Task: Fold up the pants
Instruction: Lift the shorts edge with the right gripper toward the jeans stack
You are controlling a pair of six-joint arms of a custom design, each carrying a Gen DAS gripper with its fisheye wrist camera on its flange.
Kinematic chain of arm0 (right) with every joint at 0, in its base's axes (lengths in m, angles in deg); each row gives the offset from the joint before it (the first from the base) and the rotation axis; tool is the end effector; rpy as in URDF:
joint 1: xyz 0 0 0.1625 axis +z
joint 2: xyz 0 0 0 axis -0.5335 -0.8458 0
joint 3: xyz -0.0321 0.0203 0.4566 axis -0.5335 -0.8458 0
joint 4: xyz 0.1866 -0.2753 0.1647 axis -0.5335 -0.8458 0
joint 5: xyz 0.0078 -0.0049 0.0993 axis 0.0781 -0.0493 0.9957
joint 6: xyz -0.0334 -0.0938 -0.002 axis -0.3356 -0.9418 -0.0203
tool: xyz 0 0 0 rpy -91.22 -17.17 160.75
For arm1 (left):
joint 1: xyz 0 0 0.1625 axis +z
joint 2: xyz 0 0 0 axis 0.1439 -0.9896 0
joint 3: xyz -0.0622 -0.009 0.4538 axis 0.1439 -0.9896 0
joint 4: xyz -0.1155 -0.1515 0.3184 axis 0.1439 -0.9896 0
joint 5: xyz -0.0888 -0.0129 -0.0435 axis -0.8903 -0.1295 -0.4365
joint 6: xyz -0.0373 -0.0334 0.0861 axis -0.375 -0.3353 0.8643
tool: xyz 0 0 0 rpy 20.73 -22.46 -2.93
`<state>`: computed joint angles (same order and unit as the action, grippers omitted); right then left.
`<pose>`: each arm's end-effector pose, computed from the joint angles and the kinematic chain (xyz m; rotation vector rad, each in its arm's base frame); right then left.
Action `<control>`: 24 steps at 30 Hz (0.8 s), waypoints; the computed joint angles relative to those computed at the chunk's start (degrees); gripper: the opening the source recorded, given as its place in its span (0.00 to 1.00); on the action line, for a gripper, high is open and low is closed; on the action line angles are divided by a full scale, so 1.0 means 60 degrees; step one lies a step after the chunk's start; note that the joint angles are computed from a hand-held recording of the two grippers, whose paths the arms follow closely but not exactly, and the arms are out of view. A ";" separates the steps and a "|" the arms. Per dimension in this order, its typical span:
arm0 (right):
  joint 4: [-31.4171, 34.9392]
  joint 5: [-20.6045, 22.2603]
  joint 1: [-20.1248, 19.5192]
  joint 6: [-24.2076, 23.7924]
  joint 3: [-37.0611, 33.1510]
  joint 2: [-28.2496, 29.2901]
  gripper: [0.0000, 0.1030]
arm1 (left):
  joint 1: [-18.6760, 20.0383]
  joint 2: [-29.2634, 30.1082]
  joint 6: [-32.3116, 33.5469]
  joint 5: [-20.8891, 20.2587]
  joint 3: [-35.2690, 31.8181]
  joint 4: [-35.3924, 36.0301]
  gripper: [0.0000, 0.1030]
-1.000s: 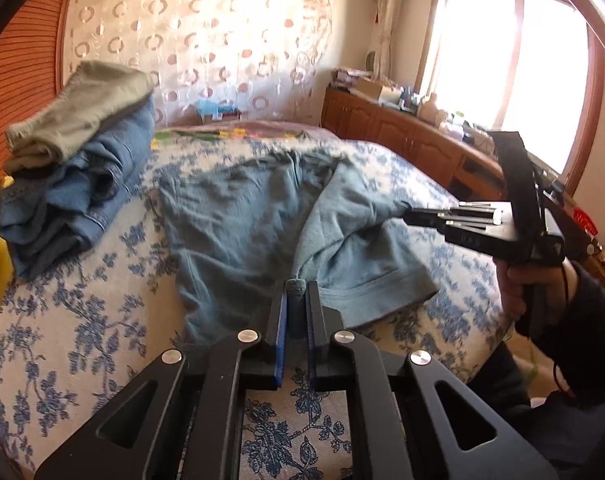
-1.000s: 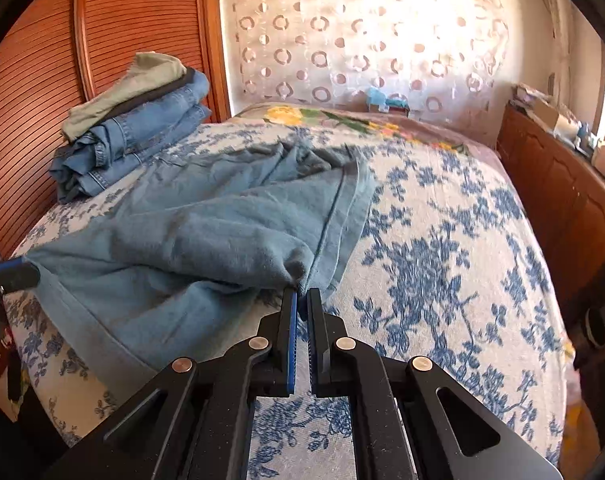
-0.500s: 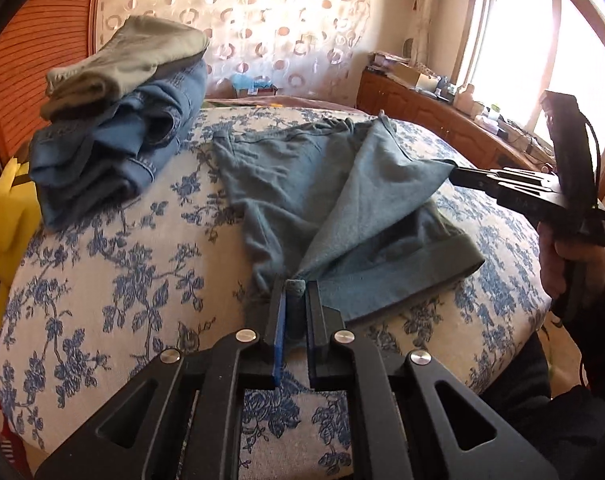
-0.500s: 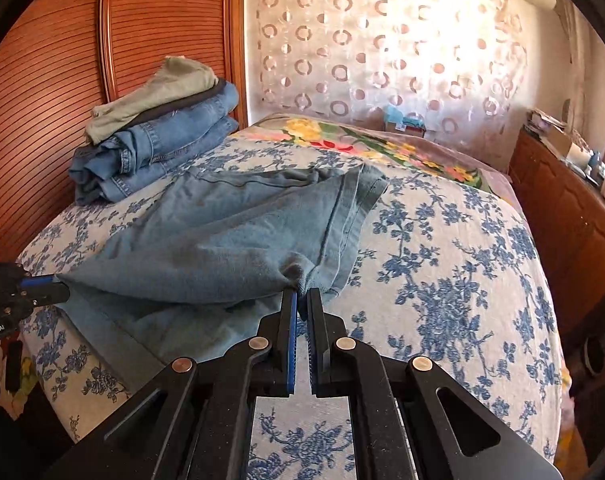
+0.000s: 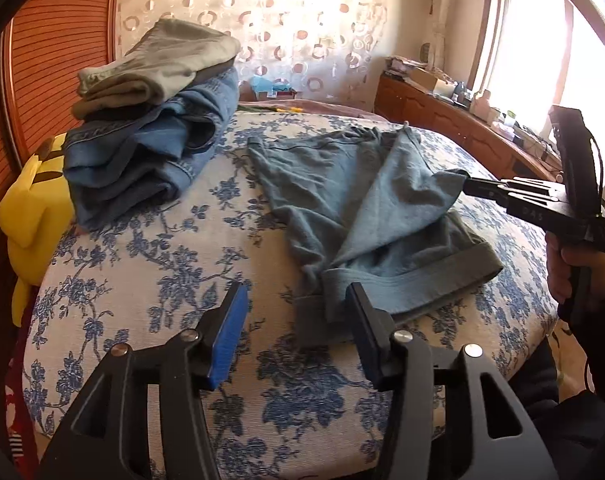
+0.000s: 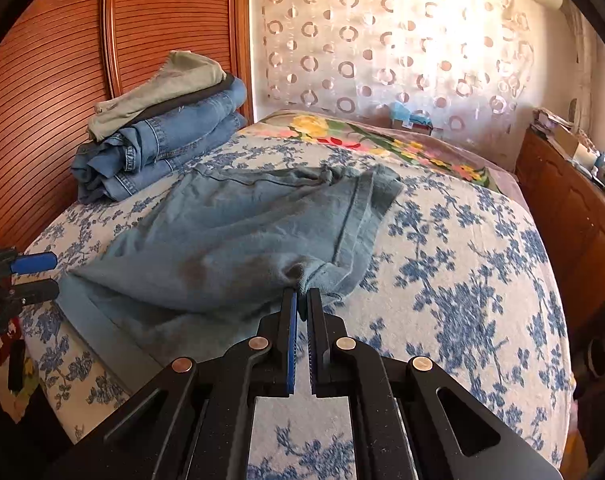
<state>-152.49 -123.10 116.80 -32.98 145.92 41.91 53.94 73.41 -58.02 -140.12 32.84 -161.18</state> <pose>0.0276 -0.7494 0.3119 0.5315 -2.1573 0.9838 -0.2437 -0.8344 -0.0192 0.9746 2.4901 -0.7227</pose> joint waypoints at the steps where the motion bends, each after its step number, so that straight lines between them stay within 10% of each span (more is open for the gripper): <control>1: 0.0078 0.0006 0.0035 -0.0042 -0.0140 0.0066 0.04 | 0.0027 0.0004 -0.0024 -0.0001 -0.0032 -0.0003 0.52; 24: 0.3316 0.0140 0.0860 -0.1073 -0.5788 0.2953 0.04 | 0.0291 0.0237 -0.0021 0.0383 -0.0973 0.0025 0.52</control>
